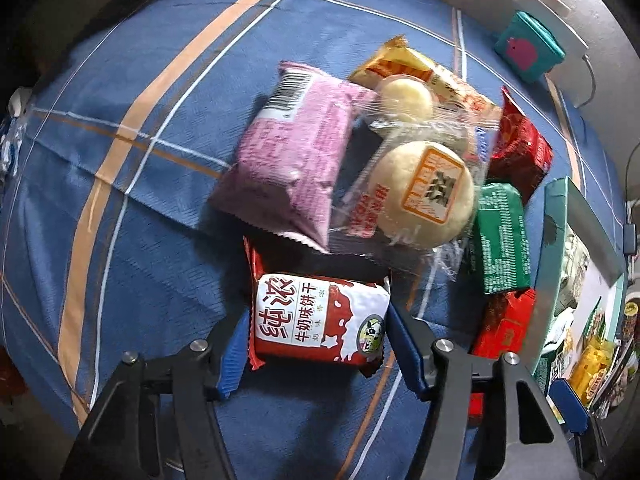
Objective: Organize snacks
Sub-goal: 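Grasp the white-red milk biscuit pack with the left tool while the right tool grasps the red pack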
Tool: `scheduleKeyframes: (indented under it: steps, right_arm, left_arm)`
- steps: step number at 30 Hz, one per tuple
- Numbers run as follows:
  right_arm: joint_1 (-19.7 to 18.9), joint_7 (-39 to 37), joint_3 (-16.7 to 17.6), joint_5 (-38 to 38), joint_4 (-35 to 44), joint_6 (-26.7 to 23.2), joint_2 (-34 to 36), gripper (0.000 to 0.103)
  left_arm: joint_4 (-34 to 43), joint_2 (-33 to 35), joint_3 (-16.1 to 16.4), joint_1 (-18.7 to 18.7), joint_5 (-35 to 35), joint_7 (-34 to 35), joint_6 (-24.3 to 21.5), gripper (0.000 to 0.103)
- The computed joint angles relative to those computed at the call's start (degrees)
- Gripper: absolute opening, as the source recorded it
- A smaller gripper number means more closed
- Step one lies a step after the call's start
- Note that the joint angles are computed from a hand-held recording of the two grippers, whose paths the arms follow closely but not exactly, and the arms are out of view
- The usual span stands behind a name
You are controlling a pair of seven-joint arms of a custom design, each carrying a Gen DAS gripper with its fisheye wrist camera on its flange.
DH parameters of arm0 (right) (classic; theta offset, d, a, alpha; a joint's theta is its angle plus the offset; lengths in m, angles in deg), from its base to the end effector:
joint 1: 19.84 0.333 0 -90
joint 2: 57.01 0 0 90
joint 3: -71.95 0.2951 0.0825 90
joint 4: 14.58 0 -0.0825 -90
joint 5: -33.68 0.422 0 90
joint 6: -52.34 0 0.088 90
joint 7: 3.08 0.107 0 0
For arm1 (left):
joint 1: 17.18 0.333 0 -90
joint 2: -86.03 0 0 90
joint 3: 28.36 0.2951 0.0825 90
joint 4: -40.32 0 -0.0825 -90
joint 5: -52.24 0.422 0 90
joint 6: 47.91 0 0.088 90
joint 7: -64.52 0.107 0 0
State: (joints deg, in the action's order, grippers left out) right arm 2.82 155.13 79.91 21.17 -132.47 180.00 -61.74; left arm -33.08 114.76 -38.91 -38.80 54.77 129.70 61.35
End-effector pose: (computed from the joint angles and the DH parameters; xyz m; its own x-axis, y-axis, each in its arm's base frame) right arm 0.5111 0.2961 0.4625 -0.4943 -0.8579 -0.1399 -0.8106 0.5131 -0.2823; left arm 0.6454 -0.3701 0.4535 -0.1161 -0.9886 0.0960 -0.9892 0.1064 -0.1007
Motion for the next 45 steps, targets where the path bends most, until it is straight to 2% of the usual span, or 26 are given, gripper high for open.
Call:
scheduleKeyframes:
  steps: [3, 4, 7, 14, 19, 33, 45]
  right_arm:
    - [-0.12, 0.45, -0.13, 0.36, -1.22, 2.84, -1.10, 0.100]
    - [-0.19, 0.49, -0.25, 0.84, -1.97, 4.48, -1.67, 0.100]
    - [-0.41, 0.16, -0.52, 2.34, -4.19, 9.66, -3.23, 0.098]
    - [-0.11, -4.75, -0.79, 6.84, -3.13, 12.05, -1.45, 0.082]
    - [0.19, -6.54, -0.44, 7.85, -2.37, 13.10, 0.40, 0.082]
    - [0.17, -5.57, -0.29, 6.06, -0.63, 7.99, 2.28, 0.079]
    - [1.96, -3.68, 0.39, -2.61, 8.12, -4.66, 8.62, 0.079]
  left_arm:
    - [-0.58, -0.46, 0.51, 0.34, 0.15, -1.38, -0.49, 0.065]
    - [1.34, 0.57, 0.52, 0.36, -0.20, -2.12, -3.04, 0.065]
    - [0.88, 0.12, 0.64, 0.35, -0.17, -3.96, -3.46, 0.065]
    - [1.02, 0.17, 0.40, 0.64, -0.41, -5.18, -3.64, 0.065]
    - [0.67, 0.13, 0.28, 1.10, -1.11, -4.96, -3.21, 0.065]
    - [-0.56, -0.40, 0.24, 2.01, -2.33, -4.85, -2.64, 0.066]
    - [-0.09, -0.15, 0.25, 1.75, -2.04, -5.30, -3.05, 0.066]
